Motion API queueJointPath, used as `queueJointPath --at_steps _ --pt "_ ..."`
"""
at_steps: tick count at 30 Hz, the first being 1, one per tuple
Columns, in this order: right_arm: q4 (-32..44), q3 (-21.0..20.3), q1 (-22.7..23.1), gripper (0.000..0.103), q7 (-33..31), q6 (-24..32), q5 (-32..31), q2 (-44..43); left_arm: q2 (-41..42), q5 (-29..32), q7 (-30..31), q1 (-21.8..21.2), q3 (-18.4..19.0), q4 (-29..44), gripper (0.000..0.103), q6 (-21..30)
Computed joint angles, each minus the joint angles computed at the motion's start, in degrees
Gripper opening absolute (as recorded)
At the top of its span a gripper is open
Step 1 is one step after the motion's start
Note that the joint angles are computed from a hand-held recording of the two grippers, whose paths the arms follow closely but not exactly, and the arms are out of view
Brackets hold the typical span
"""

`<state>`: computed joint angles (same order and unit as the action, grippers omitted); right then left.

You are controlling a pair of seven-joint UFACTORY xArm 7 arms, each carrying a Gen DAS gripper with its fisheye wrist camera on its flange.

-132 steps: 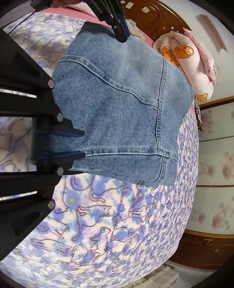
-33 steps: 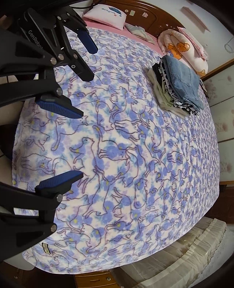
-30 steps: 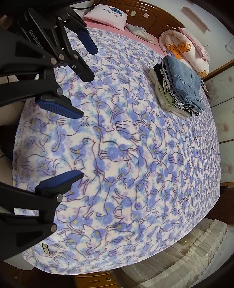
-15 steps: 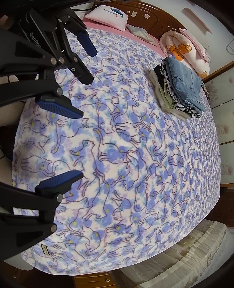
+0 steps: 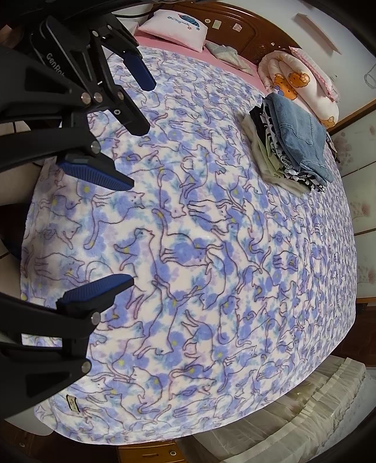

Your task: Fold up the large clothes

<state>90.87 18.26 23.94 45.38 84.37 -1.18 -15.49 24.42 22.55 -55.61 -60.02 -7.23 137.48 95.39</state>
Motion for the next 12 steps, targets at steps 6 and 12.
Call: queueJointPath --at_steps 6,12 --pt "-0.1 -0.1 0.0 0.06 0.1 -0.1 0.1 0.0 0.1 0.3 -0.4 -0.5 0.2 0.4 0.081 0.5" --pt "-0.1 -0.2 0.0 0.06 0.0 -0.1 0.0 0.1 0.3 0.6 -0.2 0.0 -0.4 0.6 0.081 0.7"
